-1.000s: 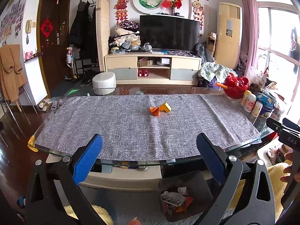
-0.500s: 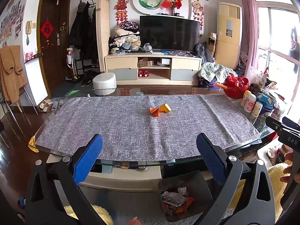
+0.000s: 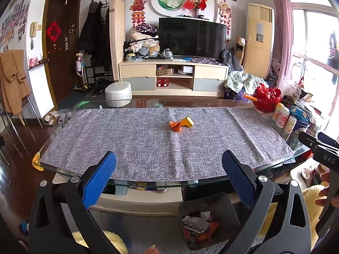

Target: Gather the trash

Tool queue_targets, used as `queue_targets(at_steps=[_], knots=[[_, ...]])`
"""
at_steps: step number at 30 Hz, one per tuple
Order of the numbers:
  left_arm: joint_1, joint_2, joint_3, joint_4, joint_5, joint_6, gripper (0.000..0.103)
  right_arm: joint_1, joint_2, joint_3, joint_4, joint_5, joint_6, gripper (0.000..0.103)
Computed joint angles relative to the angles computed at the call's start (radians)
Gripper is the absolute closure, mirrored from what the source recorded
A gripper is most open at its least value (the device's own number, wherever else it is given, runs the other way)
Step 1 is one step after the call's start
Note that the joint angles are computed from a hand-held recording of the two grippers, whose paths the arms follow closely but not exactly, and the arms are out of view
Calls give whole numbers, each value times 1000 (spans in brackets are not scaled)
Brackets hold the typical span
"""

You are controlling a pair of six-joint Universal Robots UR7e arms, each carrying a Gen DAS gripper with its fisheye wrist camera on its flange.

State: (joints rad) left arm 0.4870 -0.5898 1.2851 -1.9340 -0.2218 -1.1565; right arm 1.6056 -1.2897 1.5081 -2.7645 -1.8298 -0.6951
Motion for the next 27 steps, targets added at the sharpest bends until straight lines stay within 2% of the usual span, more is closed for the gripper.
queue_targets(at_steps=[27], knots=[[-7,1,-7,19,4,-16,8,0,1,1,-5,3,0,3]])
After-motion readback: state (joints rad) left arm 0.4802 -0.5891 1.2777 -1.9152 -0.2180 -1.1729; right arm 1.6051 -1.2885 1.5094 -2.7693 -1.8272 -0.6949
